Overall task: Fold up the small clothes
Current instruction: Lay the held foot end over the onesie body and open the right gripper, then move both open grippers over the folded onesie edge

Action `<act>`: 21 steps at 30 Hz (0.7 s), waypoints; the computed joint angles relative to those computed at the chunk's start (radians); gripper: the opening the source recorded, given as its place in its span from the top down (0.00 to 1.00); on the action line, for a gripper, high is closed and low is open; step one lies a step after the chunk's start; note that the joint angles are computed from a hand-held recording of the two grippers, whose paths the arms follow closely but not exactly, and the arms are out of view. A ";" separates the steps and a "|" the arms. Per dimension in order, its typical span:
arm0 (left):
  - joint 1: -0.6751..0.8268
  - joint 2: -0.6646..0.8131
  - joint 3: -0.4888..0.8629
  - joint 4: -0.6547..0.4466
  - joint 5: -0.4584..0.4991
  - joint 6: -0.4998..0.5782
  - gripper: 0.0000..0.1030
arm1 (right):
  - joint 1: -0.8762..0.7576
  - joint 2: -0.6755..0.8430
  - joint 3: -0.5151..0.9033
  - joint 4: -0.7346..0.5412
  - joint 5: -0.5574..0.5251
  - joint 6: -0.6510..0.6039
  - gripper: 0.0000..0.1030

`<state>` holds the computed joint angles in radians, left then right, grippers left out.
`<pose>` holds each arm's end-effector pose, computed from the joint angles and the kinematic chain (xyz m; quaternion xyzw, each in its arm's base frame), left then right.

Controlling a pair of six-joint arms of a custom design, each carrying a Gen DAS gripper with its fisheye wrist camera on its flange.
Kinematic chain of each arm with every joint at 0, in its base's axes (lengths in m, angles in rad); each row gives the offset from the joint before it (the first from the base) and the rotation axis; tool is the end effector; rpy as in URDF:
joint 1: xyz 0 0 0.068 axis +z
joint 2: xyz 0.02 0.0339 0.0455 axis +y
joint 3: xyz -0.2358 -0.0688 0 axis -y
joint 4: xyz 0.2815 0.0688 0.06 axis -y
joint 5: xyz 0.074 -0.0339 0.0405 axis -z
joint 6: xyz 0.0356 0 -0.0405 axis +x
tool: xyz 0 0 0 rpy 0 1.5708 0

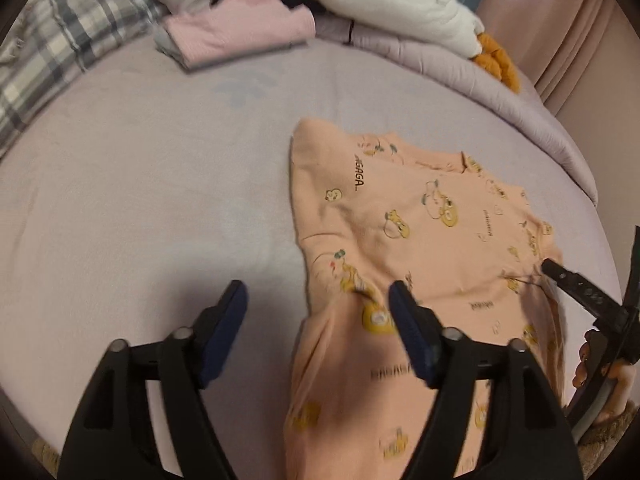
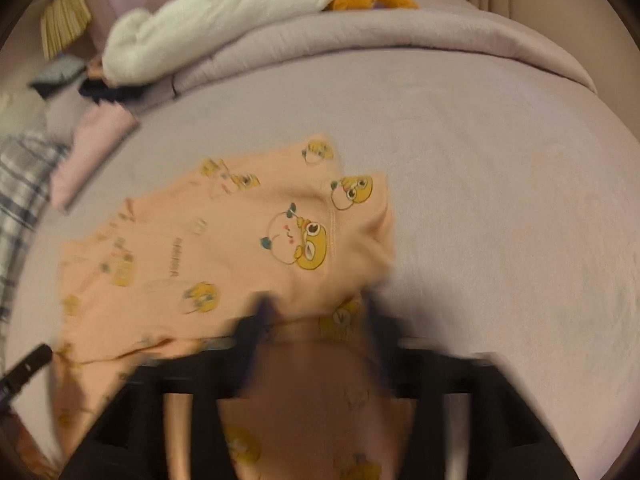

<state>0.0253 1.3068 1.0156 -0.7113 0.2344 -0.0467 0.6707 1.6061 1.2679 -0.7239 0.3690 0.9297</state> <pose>0.3039 -0.0006 0.2262 -0.0016 0.9539 -0.1152 0.2772 0.2947 0.2174 0.2187 0.1686 0.9375 0.0538 0.2997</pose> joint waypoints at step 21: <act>0.142 -0.475 -0.385 -0.219 0.185 0.120 0.17 | 0.405 -0.341 -0.292 -0.234 0.214 0.287 0.26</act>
<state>0.1678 0.8314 0.6311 -0.9306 0.4189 0.0733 1.0760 1.2651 0.9761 -0.9574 0.5827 1.2164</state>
